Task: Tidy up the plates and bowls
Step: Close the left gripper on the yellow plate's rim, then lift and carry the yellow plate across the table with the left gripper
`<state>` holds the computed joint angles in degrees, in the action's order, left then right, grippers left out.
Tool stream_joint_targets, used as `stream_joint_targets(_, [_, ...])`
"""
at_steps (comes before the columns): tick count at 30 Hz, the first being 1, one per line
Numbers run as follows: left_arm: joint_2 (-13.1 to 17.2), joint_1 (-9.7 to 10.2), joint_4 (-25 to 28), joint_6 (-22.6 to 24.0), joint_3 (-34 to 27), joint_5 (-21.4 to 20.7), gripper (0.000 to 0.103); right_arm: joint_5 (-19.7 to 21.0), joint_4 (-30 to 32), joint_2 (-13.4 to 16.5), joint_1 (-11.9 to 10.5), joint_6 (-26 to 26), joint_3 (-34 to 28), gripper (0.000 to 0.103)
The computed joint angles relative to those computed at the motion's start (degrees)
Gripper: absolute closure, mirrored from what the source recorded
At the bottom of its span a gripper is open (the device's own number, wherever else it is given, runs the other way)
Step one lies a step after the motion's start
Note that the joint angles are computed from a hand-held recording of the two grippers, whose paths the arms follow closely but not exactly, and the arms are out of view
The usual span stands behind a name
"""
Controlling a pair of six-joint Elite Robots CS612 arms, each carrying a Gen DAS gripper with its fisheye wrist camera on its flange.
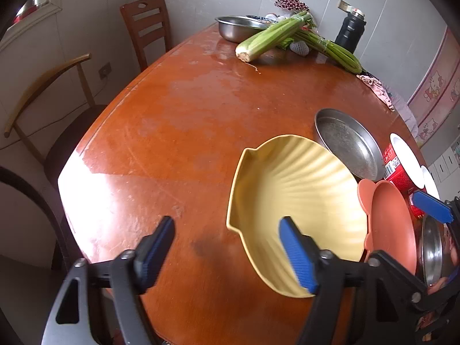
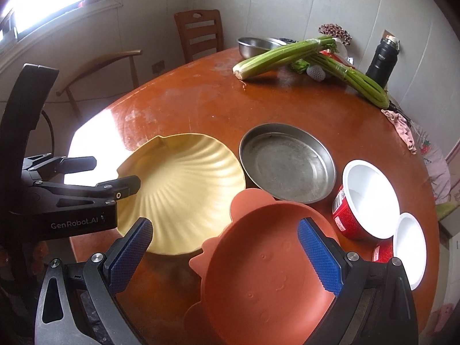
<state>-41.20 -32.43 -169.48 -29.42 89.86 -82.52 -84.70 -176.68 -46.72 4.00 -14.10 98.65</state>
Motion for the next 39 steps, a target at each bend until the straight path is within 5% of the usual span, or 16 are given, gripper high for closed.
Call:
stream_joint_targets(15, [1.5,0.98,0.4,1.7,-1.9,-5.6,0.076,-3.0,2.9,2.8,1.9,-0.7,-4.1,0.004])
stream_joint_targets(39, [1.9,4.04,-0.6,0.0,-2.4,-2.8,0.079,0.4,8.4,4.4,2.1,2.8,-8.5,0.004])
